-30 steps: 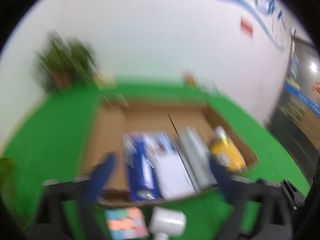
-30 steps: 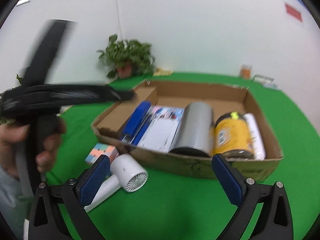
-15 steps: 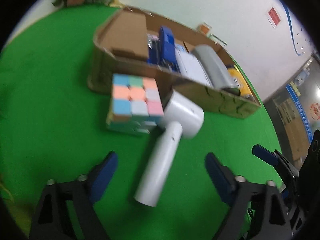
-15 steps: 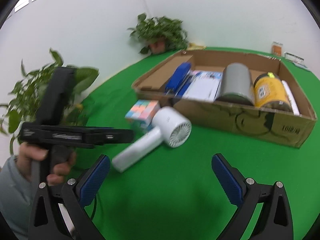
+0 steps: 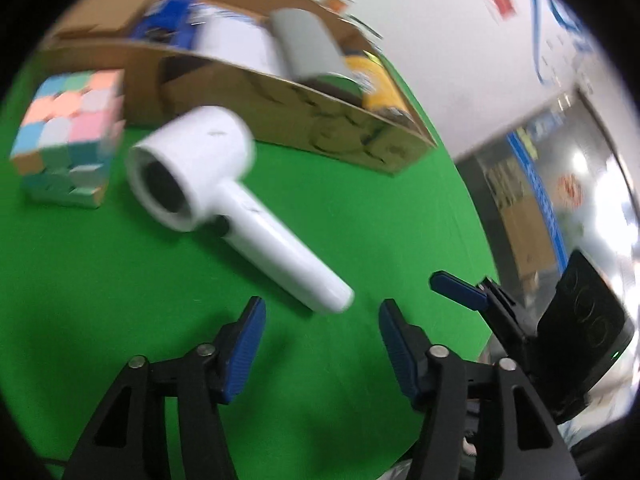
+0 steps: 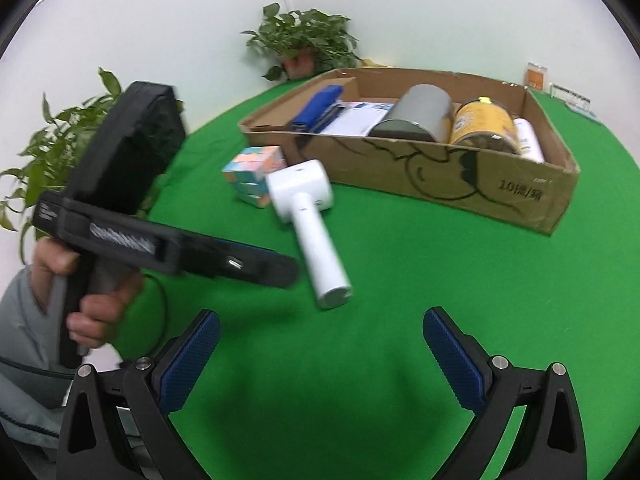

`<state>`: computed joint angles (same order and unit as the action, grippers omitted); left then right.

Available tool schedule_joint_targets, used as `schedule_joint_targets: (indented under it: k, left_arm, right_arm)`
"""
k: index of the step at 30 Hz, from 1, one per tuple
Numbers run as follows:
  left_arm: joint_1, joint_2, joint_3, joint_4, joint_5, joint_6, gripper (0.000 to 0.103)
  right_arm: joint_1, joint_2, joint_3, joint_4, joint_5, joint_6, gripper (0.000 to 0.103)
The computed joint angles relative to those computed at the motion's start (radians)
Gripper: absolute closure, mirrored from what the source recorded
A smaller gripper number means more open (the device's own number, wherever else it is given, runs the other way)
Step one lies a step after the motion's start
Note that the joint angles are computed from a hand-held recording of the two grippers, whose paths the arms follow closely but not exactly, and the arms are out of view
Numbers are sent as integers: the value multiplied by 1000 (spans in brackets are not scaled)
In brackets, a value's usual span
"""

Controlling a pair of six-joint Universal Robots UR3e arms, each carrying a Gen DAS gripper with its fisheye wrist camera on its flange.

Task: Organize rigid objects
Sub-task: 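Move both grippers to the handle of the white hair dryer, then grasp the hair dryer handle with both grippers and lift it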

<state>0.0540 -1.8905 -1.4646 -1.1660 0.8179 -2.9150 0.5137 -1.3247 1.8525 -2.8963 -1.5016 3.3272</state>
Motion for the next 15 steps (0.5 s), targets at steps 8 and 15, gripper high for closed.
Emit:
schedule_joint_targets:
  k: [8, 15]
  left_arm:
    - [42, 13, -63, 102, 37, -114, 43]
    - [24, -13, -65, 119, -6, -170, 43]
  right_arm:
    - [21, 303, -452, 254, -16, -121, 32]
    - [11, 325, -477, 340, 101, -11, 79]
